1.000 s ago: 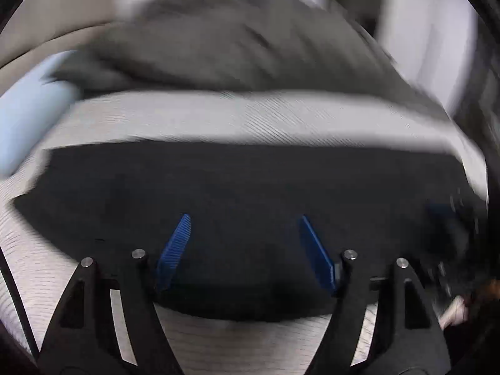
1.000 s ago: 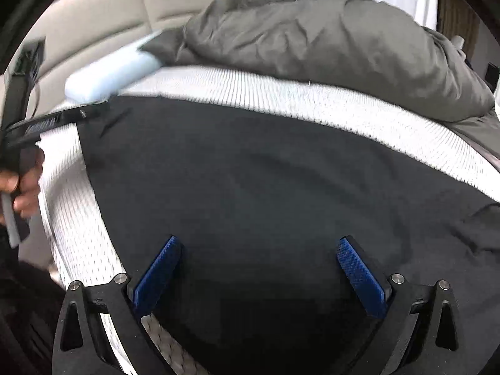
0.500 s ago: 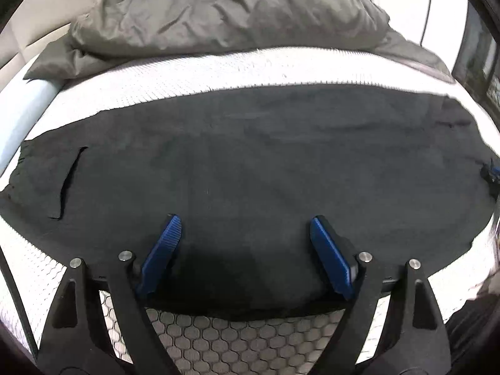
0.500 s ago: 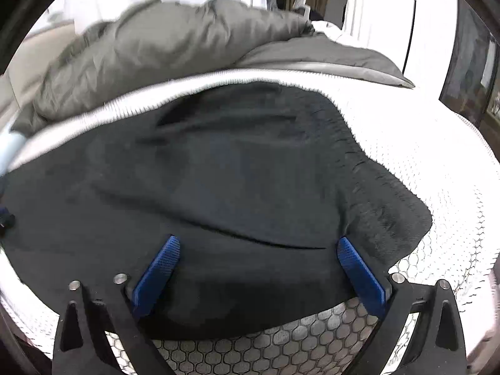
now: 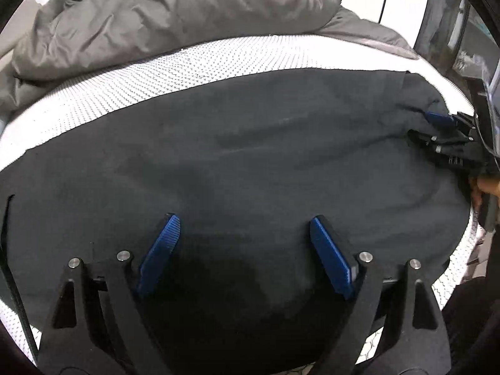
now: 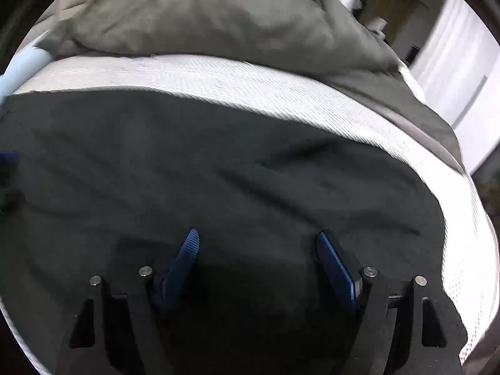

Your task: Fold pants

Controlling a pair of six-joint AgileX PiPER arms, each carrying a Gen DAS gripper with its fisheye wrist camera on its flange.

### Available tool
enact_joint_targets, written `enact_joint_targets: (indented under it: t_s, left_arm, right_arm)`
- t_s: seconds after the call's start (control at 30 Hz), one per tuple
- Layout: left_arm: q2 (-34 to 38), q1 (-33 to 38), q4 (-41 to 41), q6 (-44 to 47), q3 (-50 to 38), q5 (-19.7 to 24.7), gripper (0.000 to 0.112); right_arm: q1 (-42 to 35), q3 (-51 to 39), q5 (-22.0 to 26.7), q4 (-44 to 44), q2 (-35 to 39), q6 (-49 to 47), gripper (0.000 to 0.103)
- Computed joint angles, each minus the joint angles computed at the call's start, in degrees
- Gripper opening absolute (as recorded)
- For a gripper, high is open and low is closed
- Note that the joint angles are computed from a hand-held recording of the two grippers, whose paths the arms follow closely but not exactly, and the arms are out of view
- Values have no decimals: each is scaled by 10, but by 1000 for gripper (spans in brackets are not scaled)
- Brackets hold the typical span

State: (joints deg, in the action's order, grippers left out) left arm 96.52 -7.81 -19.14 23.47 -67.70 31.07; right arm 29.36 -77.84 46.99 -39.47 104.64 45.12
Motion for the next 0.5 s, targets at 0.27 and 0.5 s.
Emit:
enact_joint_targets:
  t_s: [0.27,0.5]
  left_arm:
    - [5,8,-6,21,8,-14,85]
    - [3,5,39,-34,-4,-9,85]
  right_arm:
    - [-72,84,-25,-24,-81,52,35]
    - [-28,31,-18,-48,-84,111,53]
